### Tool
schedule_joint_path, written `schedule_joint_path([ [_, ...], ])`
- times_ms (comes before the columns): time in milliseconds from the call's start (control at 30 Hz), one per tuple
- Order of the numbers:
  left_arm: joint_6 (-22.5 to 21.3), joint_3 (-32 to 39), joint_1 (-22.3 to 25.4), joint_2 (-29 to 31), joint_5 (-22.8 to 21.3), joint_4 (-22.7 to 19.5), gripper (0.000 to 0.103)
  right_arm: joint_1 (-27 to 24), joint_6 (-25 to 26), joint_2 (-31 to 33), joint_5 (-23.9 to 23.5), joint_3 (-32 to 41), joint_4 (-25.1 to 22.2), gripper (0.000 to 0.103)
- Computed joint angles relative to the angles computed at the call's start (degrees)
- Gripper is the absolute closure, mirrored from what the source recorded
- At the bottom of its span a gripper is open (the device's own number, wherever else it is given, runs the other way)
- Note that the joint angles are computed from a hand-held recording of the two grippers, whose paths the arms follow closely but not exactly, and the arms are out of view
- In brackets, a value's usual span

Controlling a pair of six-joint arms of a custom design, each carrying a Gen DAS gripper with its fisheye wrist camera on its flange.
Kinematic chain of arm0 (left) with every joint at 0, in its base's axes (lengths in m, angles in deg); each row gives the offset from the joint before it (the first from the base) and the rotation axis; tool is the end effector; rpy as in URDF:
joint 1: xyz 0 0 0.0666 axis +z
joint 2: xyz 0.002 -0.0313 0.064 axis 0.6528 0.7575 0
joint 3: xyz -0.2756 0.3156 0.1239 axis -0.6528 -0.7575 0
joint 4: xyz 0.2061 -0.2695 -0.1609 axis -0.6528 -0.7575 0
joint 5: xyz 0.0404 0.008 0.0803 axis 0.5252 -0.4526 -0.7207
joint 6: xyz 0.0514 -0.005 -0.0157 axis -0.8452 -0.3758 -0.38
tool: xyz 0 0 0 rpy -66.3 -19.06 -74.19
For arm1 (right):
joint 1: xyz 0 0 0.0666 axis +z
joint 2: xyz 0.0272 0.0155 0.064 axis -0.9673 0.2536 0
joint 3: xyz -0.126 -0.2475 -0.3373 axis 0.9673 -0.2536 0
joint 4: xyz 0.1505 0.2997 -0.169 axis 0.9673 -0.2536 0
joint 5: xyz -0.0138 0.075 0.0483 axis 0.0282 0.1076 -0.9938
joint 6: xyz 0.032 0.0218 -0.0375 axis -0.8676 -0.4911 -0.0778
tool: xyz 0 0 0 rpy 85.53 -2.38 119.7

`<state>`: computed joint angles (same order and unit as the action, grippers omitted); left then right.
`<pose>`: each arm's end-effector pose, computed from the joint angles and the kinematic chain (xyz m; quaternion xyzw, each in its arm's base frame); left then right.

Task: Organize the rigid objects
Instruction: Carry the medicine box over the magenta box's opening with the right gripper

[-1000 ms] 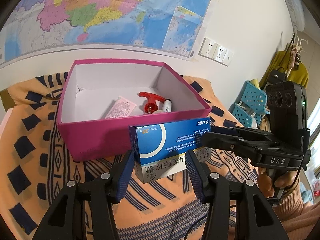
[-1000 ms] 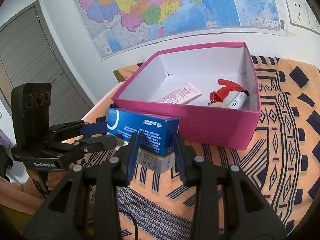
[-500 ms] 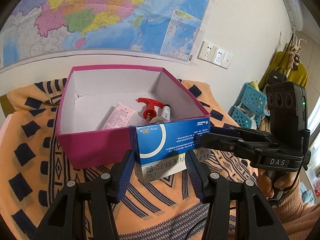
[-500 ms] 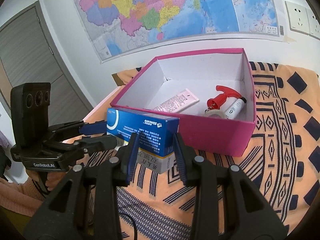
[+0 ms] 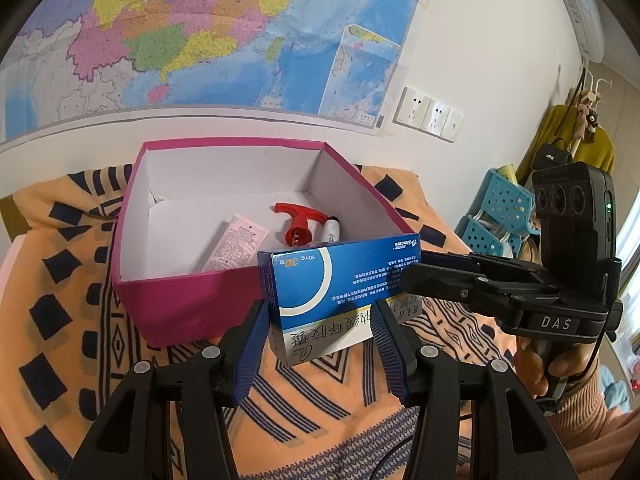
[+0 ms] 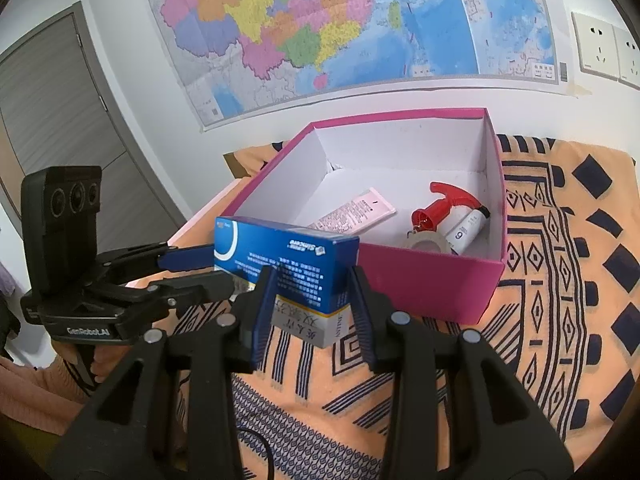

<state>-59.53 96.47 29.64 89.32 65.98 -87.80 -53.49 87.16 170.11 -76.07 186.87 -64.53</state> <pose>0.5656 -0.1174 0.3630 0.0266 0.8914 -0.1610 0.4228 0.6179 0.2662 0.3729 -0.2678 0.8445 0.3122 0.3429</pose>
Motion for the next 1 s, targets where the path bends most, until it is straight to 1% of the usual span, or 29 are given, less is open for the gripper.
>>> schedule_joint_path([
  [1000, -1.39, 3.77, -0.02, 1.61, -0.66, 0.08, 0.051, -0.80, -0.27, 1.13, 0.42, 3.00, 0.87, 0.063],
])
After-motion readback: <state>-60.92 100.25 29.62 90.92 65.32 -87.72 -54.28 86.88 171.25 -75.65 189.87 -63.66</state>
